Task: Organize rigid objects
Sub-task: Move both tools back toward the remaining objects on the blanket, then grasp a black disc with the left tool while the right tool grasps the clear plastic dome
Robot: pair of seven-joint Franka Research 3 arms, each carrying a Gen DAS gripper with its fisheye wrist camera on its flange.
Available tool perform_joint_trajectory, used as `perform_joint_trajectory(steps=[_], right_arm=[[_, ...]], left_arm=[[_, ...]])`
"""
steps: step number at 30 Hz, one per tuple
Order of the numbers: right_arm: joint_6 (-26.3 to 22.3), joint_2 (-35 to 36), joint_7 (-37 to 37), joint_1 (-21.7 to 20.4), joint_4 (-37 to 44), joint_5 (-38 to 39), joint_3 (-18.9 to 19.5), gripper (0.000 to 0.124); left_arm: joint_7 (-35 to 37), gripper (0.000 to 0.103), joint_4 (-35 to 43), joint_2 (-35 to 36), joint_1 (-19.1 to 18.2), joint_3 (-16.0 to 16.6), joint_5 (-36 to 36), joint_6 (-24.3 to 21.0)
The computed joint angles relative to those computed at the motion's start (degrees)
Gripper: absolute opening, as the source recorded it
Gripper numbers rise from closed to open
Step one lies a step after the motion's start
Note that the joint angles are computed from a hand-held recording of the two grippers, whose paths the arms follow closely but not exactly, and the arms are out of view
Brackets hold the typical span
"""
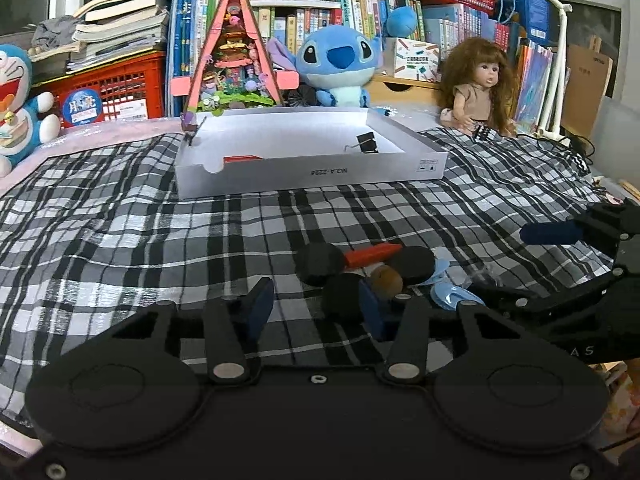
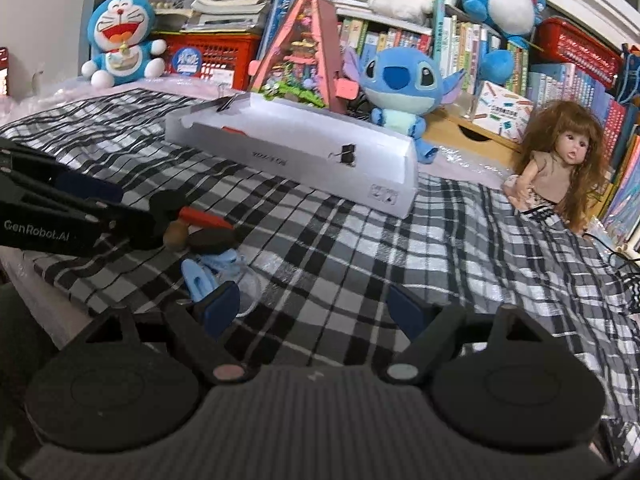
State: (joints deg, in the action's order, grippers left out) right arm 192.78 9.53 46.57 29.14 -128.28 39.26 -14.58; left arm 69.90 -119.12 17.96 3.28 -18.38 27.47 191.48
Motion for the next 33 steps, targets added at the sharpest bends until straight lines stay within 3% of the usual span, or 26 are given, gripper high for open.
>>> perform_joint_trajectory(steps=[4, 8, 12, 15, 19, 23, 28, 31, 33], right_arm=[[-0.2, 0.2, 4.0, -7.1, 0.1, -3.8, 6.9, 0.088], [-1.0, 0.4, 11.1, -18.9, 0.1, -10.7, 17.9, 0.088], [-1.0, 1.0, 15.7, -24.6, 0.2, -15.5, 23.3, 0.088], [-0.5, 1.2, 18.7, -28.4, -0.1, -19.4, 26.8, 0.088], [-0.1, 1.1, 22.0, -29.0, -0.7, -22.5, 26.7, 0.088], [0.8, 0.8, 23.6, -24.0, -1.4, -21.9, 21.0, 0.088], [2.2, 0.8, 20.9, -15.0, -1.8, -16.5, 12.4, 0.088], [2.8, 0.9, 19.8, -14.0, -1.9, -14.5, 11.6, 0.088], [3.0, 0.8, 19.9, -14.6, -2.1, -14.4, 12.3, 0.088]], left_arm=[[1.5, 0.046, -1.3, -1.3, -9.0, 9.7, -3.3, 1.9], [3.3, 0.046, -1.9, -1.6, -11.1, 12.0, -4.8, 2.3], [4.9, 0.046, -2.1, -1.5, -12.7, 13.3, -6.4, 2.9], [5.0, 0.046, -2.0, -1.4, -10.9, 11.2, -5.8, 3.0], [4.6, 0.046, -2.0, -1.1, -8.8, 8.9, -4.5, 3.2], [2.5, 0.045, -1.9, -0.8, -4.1, 4.1, -1.1, 3.0], [0.9, 0.044, -1.4, -0.3, -2.6, 2.3, 0.9, 2.4], [0.4, 0.043, -0.9, 0.2, -2.0, 1.3, 1.8, 1.9], [0.5, 0.041, -0.5, 0.5, -4.2, 3.3, 0.8, 1.6]])
